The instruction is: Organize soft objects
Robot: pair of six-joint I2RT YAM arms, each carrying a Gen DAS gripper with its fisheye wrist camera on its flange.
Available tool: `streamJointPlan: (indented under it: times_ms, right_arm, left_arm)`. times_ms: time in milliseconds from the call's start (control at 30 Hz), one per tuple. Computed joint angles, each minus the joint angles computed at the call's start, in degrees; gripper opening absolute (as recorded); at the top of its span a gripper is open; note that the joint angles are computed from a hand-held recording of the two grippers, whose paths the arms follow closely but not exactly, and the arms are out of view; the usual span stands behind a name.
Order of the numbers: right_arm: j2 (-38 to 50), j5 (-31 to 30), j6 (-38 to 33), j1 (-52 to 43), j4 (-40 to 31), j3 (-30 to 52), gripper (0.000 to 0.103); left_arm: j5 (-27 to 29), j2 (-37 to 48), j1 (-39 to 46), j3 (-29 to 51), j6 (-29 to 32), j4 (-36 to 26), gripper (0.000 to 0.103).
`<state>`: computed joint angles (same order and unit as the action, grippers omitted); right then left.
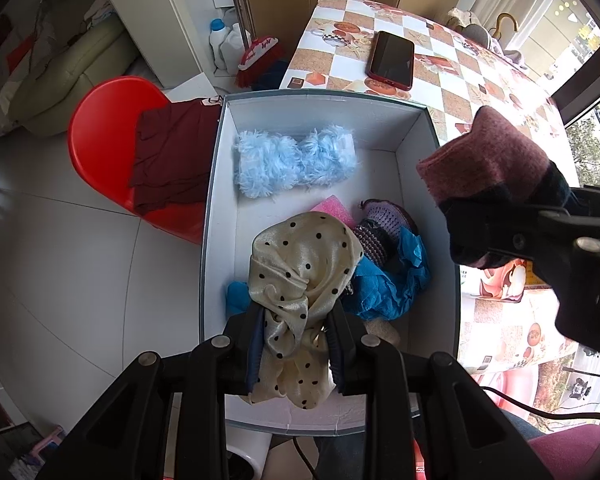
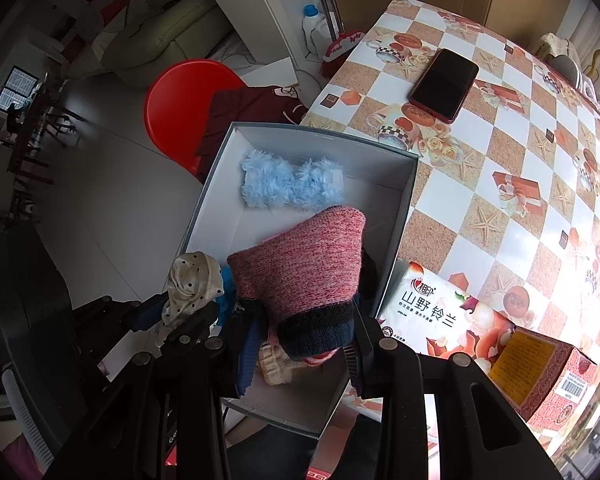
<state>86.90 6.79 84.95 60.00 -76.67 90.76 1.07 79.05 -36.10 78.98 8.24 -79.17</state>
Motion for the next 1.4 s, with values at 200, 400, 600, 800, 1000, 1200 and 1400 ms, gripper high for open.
streamJointPlan:
  times_ms: [200, 400, 600, 800, 1000, 1200, 1400]
  right_arm:
    - [0.3, -0.4, -1.0, -0.3, 0.2, 0.1, 0.049]
    - [0.1, 0.6, -0.4, 0.0, -1.0, 1.0, 0.086]
    - [0.9, 2.9, 1.9, 0.9, -5.2, 3.8, 0.097]
    - [0.1, 1.2, 5.8, 2.1, -5.6, 1.7, 0.102]
    - [0.2, 3.8, 8.8, 4.2, -7.4, 2.4, 0.102]
    - [0.9, 3.4, 9.6, 4.7, -8.0, 2.7, 0.102]
    - [1.6, 3.3, 9.5, 5.2, -7.7, 3.2, 0.102]
  left_arm:
    - [2.9, -2.7, 1.1, -0.7, -0.5, 2.0, 0.086]
    - [3.9, -2.3, 2.0, -0.6, -0.5, 1.9, 0.103]
    - [2.6, -2.6, 1.4, -0.9, -1.2, 2.0, 0.103]
    - [0.5, -4.2, 1.1, -1.6, -1.7, 2.6, 0.103]
    - [2.0, -4.4, 2.8, -1.6, -2.4, 1.8, 0.103]
    - [1.6, -4.7, 3.3, -1.6, -2.1, 1.2, 0.103]
    - [1.1, -5.2, 3.2, -1.7, -1.9, 0.7, 0.103]
